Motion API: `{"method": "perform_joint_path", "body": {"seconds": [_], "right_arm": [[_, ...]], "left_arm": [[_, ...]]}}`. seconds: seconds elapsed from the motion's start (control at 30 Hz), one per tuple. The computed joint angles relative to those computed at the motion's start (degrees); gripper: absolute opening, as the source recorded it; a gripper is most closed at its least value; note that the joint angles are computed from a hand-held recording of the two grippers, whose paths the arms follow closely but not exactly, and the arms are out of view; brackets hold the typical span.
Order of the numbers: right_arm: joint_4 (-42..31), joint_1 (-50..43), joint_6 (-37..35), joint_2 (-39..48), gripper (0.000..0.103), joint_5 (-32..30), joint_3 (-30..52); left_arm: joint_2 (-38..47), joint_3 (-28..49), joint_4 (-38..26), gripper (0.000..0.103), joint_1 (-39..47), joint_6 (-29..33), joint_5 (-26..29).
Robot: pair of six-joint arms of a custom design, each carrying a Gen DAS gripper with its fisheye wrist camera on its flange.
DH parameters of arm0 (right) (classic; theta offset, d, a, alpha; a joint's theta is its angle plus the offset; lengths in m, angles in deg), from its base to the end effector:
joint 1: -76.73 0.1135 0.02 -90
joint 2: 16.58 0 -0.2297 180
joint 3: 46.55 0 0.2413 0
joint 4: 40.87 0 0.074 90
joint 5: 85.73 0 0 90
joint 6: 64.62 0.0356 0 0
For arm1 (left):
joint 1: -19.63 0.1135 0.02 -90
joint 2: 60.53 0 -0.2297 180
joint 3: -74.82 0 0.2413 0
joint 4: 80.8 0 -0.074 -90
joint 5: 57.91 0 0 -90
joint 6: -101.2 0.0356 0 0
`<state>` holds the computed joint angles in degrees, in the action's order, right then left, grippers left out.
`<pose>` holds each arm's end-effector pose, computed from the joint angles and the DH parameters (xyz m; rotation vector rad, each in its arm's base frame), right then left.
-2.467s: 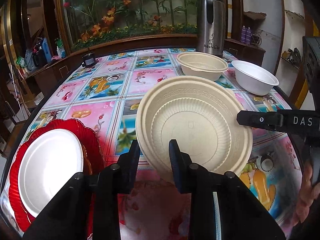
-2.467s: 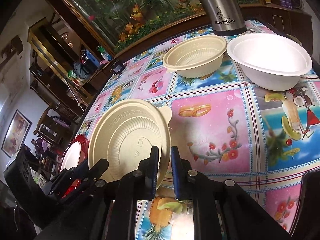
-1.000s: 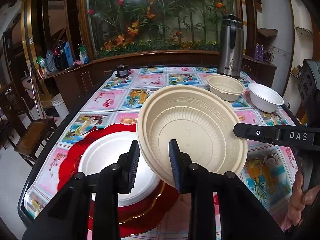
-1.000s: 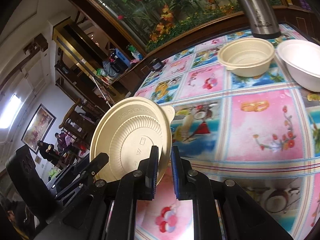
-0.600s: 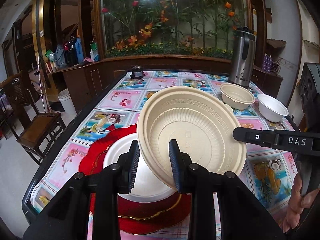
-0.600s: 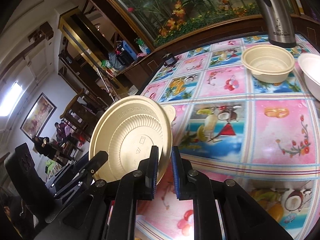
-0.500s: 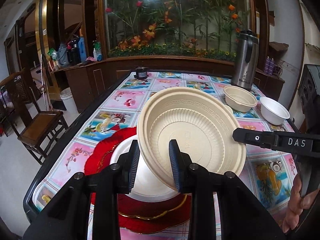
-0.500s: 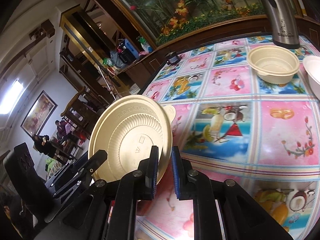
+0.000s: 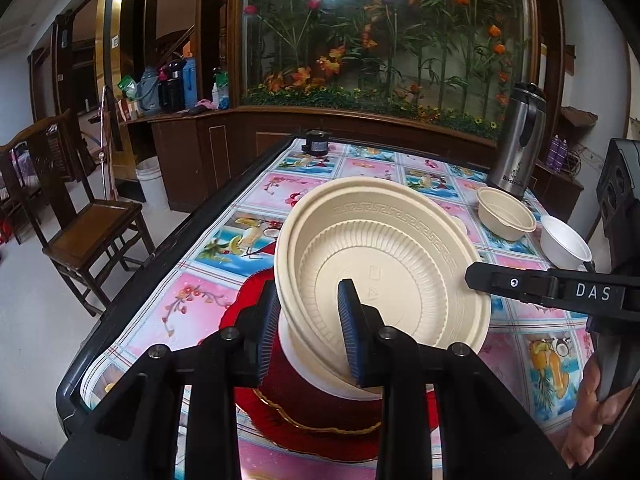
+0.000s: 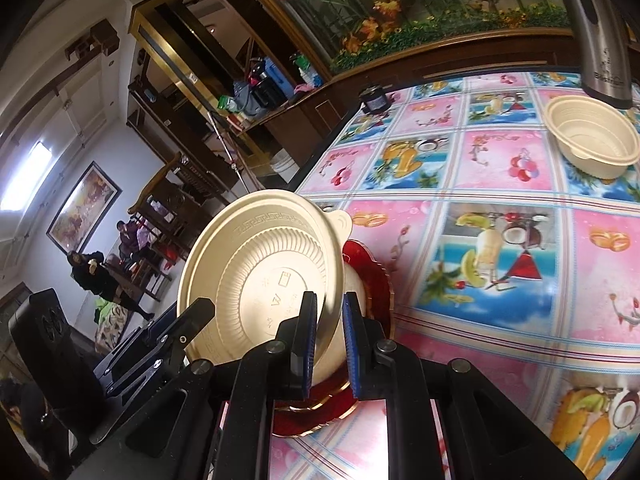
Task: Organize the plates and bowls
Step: 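Lower the large beige bowl onto the white plate with the left gripper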
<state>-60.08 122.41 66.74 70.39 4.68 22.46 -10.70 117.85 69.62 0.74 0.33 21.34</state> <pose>0.2271 0.2322 0.2023 -0.0843 2.3469 0.7972 0.1906 -0.0582 0.1958 0.0493 2.1936 -0.0851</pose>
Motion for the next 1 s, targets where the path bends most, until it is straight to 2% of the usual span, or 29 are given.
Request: {"method": "perform_joint_path", "body": {"seconds": [0.27, 1.0], "right_arm": [[-1.89, 1.08, 0.65, 5.09, 0.014, -0.41, 4.78], [0.39, -0.42, 1.61, 4.91, 0.016, -2.85, 0.69]], "left_arm": [[3.48, 0.18, 0.90, 0.027, 4.13, -0.20, 3.56], [6.47, 0.10, 0.12, 0.027, 2.53, -0.66, 3.78]]}}
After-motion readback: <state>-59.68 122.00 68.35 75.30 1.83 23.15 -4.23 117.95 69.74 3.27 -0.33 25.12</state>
